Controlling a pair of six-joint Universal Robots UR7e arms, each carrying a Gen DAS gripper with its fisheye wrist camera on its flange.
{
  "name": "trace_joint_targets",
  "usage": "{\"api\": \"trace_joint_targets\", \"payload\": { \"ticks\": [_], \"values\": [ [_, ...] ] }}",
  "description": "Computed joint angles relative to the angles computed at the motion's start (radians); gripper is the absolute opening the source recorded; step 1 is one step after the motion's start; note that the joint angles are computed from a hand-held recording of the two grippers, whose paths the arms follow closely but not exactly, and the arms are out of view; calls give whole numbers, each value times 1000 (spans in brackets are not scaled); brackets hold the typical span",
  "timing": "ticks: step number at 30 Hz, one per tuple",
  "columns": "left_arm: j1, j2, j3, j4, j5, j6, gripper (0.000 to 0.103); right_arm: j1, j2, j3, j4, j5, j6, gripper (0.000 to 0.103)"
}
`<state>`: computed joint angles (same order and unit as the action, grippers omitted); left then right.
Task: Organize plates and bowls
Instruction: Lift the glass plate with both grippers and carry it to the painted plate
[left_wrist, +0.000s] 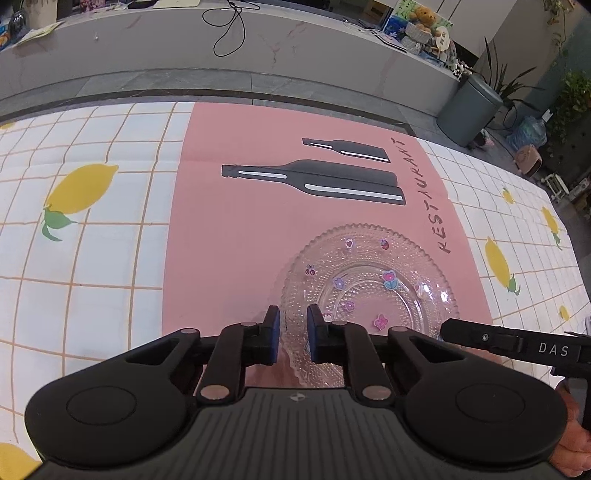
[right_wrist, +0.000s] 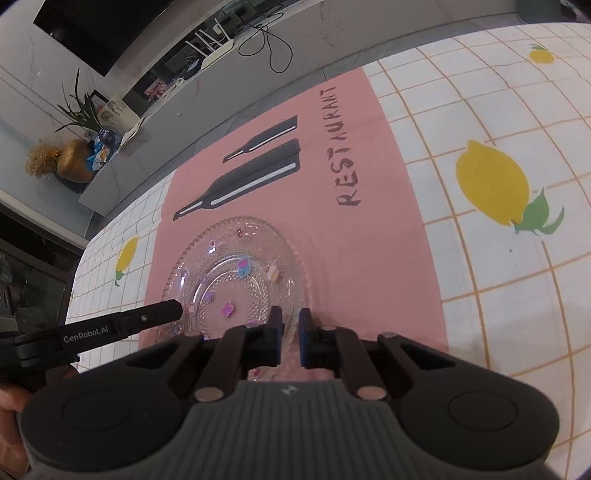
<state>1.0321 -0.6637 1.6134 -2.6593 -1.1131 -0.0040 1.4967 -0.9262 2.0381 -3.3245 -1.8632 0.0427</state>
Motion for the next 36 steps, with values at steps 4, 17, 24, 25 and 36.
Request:
{"api": "trace_joint_targets", "payload": {
  "ticks": [4, 17, 24, 25, 36],
  "values": [
    [-8, -14, 15, -10, -4, -2, 15, 3, -18, 11, 12, 6, 11, 6],
    [-88, -145, 128, -52, -15, -37, 14, 52, -154, 120, -6, 46, 20, 7],
    [-171, -246, 233, -77, 19, -138, 14, 102, -266, 207, -16, 58, 22, 6],
    [-186, -260, 254, -85, 27, -149, 14, 107, -285, 223, -13, 60, 22, 6],
    [-325, -348, 452, -158, 49, -345, 14, 113, -524, 403, 27, 48, -7, 7]
  ]
}}
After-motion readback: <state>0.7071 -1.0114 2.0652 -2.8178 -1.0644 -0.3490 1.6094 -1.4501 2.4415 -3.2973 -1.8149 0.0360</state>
